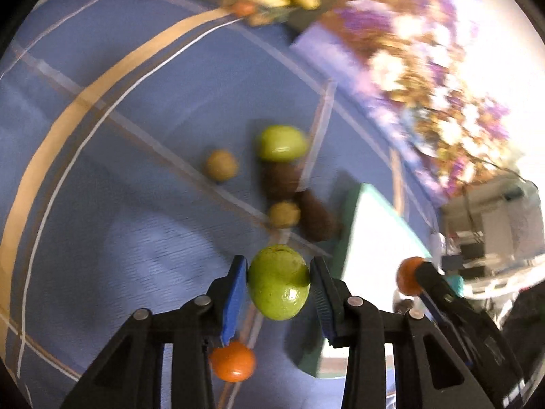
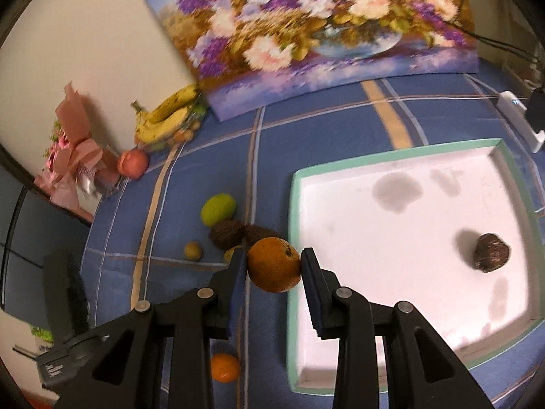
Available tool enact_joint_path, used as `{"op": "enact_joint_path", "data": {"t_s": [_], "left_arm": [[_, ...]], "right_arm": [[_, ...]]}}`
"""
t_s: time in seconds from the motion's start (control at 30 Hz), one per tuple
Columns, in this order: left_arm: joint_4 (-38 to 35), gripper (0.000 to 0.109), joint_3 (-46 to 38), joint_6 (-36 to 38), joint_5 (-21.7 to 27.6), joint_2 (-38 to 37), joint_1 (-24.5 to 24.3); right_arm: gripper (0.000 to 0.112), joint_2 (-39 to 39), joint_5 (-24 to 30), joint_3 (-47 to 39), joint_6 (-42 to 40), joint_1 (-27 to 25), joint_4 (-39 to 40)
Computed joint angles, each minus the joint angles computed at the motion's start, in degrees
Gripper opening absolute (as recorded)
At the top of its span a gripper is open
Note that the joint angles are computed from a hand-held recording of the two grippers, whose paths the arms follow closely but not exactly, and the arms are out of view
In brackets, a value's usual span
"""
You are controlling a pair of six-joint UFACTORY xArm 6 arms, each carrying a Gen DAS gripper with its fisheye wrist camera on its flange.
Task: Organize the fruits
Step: 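Grasp a tangerine with the right tool while the left tool grasps a green pear, then carry the tangerine with the right tool while the left tool carries the pear to the tray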
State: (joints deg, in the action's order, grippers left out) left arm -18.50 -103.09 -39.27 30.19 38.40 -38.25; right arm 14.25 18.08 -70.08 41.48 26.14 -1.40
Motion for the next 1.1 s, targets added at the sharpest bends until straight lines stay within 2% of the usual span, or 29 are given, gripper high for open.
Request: {"op": "enact_joint_path", "data": {"t_s": [0.2, 0.4, 0.5, 0.73, 0.83, 1.1], "left_arm": [[0.5, 0.040, -7.1, 5.9, 1.9, 3.0, -2.1], [-1.2, 0.040, -13.8, 11.1, 6.6, 6.5, -3.7], [-0.6, 0.040, -14.7, 12.4, 8.3, 6.8, -4.6], [1.7, 0.040, -23.2, 13.6, 15.4, 11.7, -6.3], [2.1, 0.040, -25.9, 13.7, 18.4, 13.5, -6.7], [4.4, 0.040, -35.4, 13.2, 25.5, 19.4, -7.6]], "right_arm": [[0.034, -4.1, 4.0, 3.3, 13.9, -3.8, -14.0], [0.034, -10.9, 6.1, 9.9, 24.7, -8.2, -22.8], [0.034, -13.5, 7.5, 12.2, 27.5, -9.4, -25.0], [0.034, -14.3, 8.6, 13.3, 26.8, -10.1, -23.4], [0.034, -12.6, 8.0, 12.8, 23.6, -10.1, -19.7], [0.034, -7.6, 11.0, 10.1, 15.4, -9.5, -10.6]]}}
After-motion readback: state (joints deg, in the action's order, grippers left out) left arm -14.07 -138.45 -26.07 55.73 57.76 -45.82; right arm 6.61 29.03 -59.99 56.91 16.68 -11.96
